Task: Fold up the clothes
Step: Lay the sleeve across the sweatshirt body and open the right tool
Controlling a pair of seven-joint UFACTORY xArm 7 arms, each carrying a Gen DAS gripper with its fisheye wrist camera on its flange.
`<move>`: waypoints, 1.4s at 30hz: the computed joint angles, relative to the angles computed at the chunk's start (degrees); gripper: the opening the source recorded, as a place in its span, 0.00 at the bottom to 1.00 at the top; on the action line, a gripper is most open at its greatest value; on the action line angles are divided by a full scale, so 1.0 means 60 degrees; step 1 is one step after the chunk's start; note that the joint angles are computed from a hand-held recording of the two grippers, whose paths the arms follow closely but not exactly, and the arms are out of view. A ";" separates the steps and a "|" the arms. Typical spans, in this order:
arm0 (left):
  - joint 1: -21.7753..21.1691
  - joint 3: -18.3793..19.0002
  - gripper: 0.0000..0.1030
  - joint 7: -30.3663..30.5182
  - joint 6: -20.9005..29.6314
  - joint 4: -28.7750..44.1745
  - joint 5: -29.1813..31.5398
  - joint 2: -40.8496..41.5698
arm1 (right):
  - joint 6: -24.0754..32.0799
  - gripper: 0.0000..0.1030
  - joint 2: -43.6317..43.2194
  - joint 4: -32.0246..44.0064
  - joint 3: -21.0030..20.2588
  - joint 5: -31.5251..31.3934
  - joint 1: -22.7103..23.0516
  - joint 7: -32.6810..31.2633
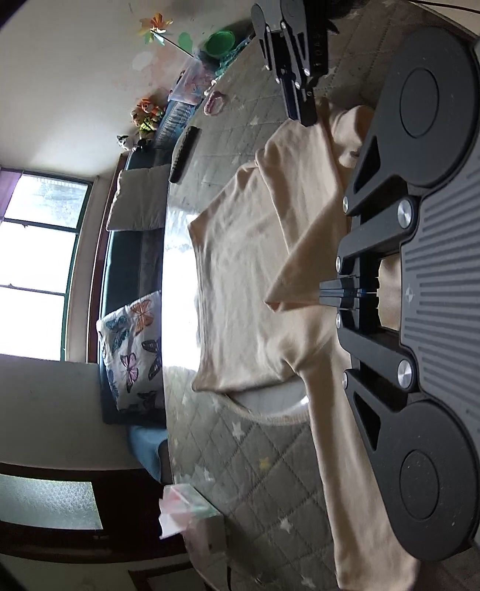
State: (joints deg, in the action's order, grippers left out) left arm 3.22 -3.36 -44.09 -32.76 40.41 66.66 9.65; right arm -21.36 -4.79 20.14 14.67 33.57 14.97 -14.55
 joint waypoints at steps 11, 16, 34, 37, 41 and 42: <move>-0.0154 -0.0305 0.40 0.0535 0.0440 0.0658 -0.0592 0.0777 | -0.0051 0.27 0.0227 0.0395 -0.0130 -0.0141 0.0083 -0.0233; 0.0294 -0.0751 0.07 -0.0962 0.0838 0.1444 0.1010 0.1297 | 0.0006 0.27 0.0413 0.0601 -0.0296 -0.0373 0.0264 -0.0196; -0.0117 0.1263 0.15 -0.4599 -0.0834 0.1825 0.3902 0.0829 | 0.0399 0.27 0.2375 0.2717 -0.0794 -0.4727 0.0435 0.2182; -0.0101 0.1146 0.16 -0.4213 -0.0911 0.1753 0.3451 0.0781 | 0.0502 0.27 0.2796 0.3040 -0.0474 -0.5706 0.0079 0.2876; -0.0181 0.0927 0.16 -0.4221 -0.1016 0.2112 0.3214 0.1045 | 0.0332 0.27 0.3104 0.3200 -0.0065 -0.6964 -0.0339 0.3504; -0.0230 0.0882 0.16 -0.4240 -0.0994 0.2216 0.3163 0.1131 | 0.0317 0.27 0.3109 0.3224 0.0064 -0.7293 -0.0503 0.3704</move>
State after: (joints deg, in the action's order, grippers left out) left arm 1.84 1.93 -69.53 -38.73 53.71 85.64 16.44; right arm -19.46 13.87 39.49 15.05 -10.19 11.95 7.67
